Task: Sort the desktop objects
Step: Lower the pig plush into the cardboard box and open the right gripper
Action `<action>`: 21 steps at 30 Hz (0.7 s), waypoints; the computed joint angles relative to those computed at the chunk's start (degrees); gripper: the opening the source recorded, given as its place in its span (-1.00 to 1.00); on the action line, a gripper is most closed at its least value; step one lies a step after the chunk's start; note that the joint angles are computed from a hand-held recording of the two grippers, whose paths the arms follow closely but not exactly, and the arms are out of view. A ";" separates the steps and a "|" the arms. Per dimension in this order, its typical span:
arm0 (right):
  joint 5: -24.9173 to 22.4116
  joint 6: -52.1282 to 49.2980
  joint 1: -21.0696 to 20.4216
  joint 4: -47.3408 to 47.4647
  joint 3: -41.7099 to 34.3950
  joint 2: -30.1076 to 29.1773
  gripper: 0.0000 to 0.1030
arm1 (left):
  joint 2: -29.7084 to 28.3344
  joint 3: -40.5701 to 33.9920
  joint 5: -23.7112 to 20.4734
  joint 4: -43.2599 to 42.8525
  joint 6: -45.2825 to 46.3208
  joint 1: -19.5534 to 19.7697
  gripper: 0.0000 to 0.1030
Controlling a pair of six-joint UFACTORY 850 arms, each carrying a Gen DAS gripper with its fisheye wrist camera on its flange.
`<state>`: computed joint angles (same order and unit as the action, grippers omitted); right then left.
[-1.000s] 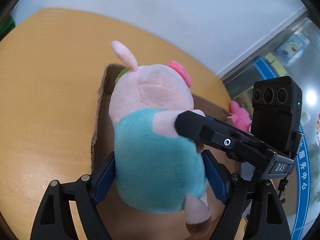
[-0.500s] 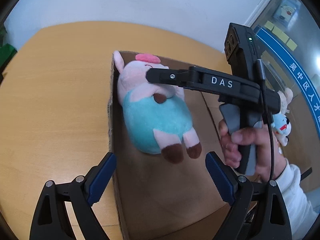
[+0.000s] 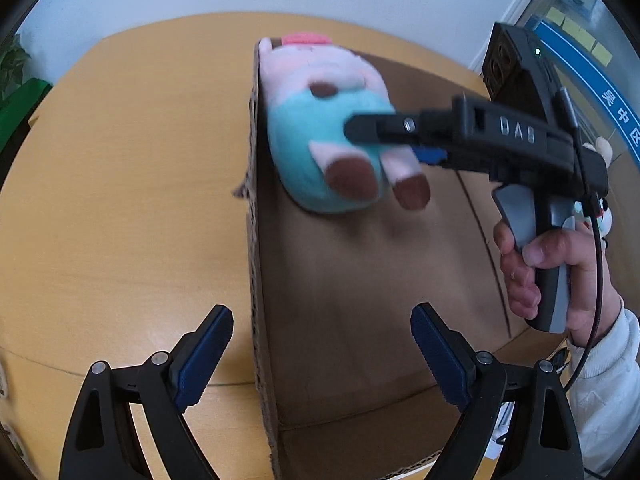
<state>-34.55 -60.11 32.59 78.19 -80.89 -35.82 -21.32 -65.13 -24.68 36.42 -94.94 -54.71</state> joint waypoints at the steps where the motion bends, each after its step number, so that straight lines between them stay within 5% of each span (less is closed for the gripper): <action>1: 0.18 -2.77 0.18 2.81 0.13 -0.30 0.59 | -0.14 0.13 0.41 -0.35 0.08 -0.12 0.73; 7: 0.44 -5.55 0.90 7.38 -1.27 -1.53 0.59 | -1.06 0.21 -0.67 1.68 -2.69 -1.98 0.72; 12: -0.92 -7.13 0.22 8.94 -0.19 -1.00 0.64 | -1.71 -0.12 -1.64 1.20 -4.13 -2.86 0.43; 21: -9.10 -3.77 -1.22 11.52 -1.96 -3.93 0.69 | -2.76 -1.06 -2.94 1.07 -6.32 -4.24 0.39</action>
